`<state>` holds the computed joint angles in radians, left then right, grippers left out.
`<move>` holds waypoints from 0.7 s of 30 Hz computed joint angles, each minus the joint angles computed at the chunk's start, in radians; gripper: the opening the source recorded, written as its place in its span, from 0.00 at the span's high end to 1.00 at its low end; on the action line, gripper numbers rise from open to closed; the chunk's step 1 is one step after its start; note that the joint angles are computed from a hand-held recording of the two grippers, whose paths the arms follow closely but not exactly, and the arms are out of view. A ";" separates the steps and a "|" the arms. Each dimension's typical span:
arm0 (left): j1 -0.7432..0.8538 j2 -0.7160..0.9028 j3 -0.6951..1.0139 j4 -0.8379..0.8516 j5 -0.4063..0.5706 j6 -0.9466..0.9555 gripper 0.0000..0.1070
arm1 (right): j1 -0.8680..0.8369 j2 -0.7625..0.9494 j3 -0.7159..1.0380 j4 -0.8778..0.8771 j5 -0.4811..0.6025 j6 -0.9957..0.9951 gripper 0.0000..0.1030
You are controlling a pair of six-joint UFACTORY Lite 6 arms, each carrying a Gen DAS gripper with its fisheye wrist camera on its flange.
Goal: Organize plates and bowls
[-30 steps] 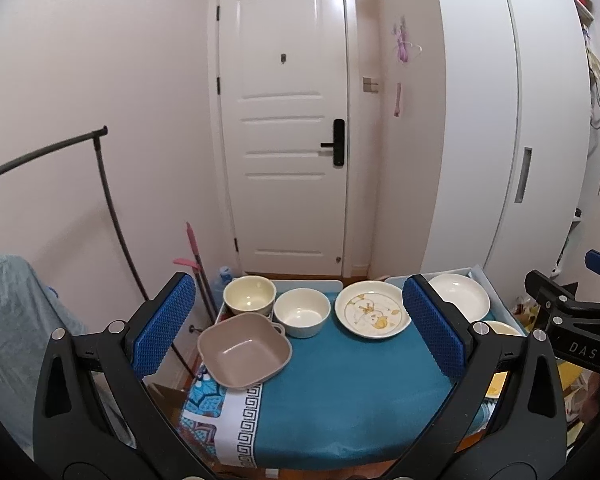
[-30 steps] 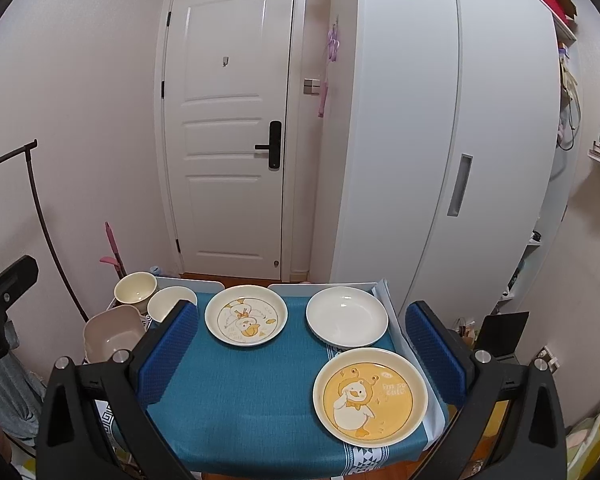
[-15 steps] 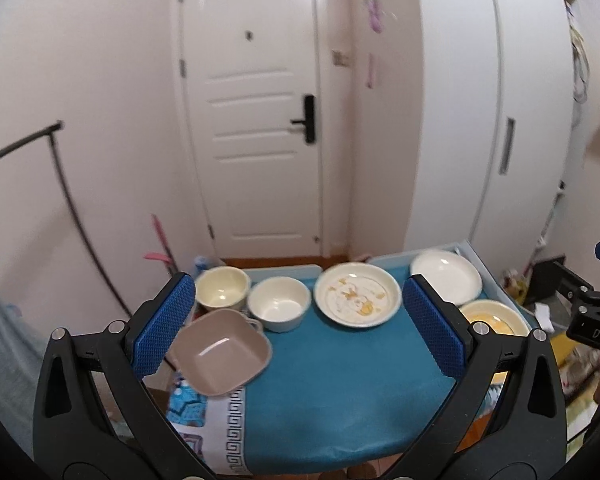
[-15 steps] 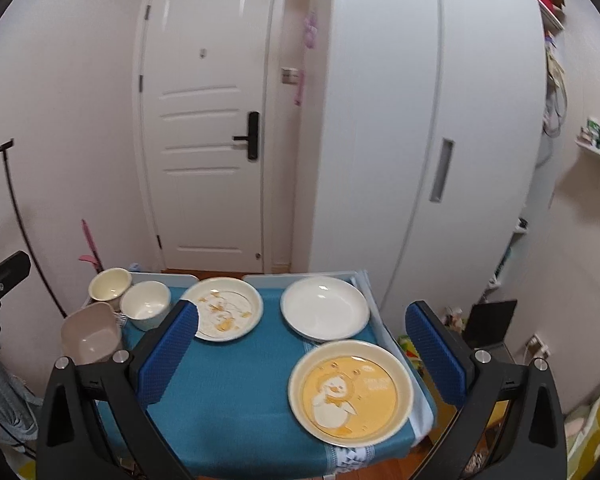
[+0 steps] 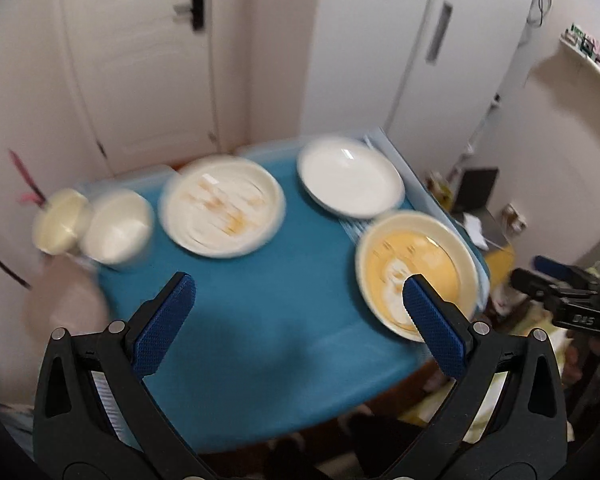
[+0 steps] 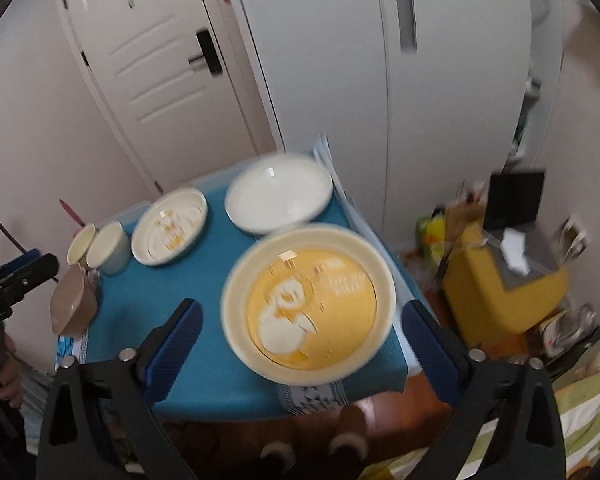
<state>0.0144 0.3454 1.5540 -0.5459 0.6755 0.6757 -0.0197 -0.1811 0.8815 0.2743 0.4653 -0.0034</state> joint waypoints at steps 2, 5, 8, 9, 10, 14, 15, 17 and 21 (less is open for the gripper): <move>-0.056 0.074 0.007 0.023 -0.012 -0.071 0.04 | -0.076 0.109 0.012 0.180 0.008 -0.209 0.18; -0.122 0.196 0.047 0.039 -0.011 -0.172 0.07 | -0.200 0.283 0.082 0.386 0.086 -0.523 0.29; -0.182 0.309 0.086 0.059 -0.044 -0.267 0.15 | -0.287 0.444 0.152 0.549 0.135 -0.815 0.34; -0.200 0.347 0.104 0.072 -0.057 -0.303 0.21 | -0.303 0.507 0.196 0.560 0.156 -0.855 0.36; -0.215 0.387 0.128 0.094 -0.066 -0.345 0.26 | -0.319 0.568 0.245 0.563 0.181 -0.886 0.37; -0.255 0.490 0.183 0.106 -0.083 -0.427 0.41 | -0.351 0.712 0.381 0.560 0.245 -0.965 0.49; -0.266 0.508 0.190 0.119 -0.088 -0.452 0.43 | -0.357 0.733 0.400 0.569 0.261 -0.988 0.52; -0.282 0.530 0.195 0.133 -0.105 -0.486 0.47 | -0.362 0.766 0.432 0.574 0.283 -1.018 0.59; -0.304 0.535 0.173 0.141 -0.141 -0.510 0.60 | -0.354 0.825 0.498 0.558 0.307 -1.020 0.76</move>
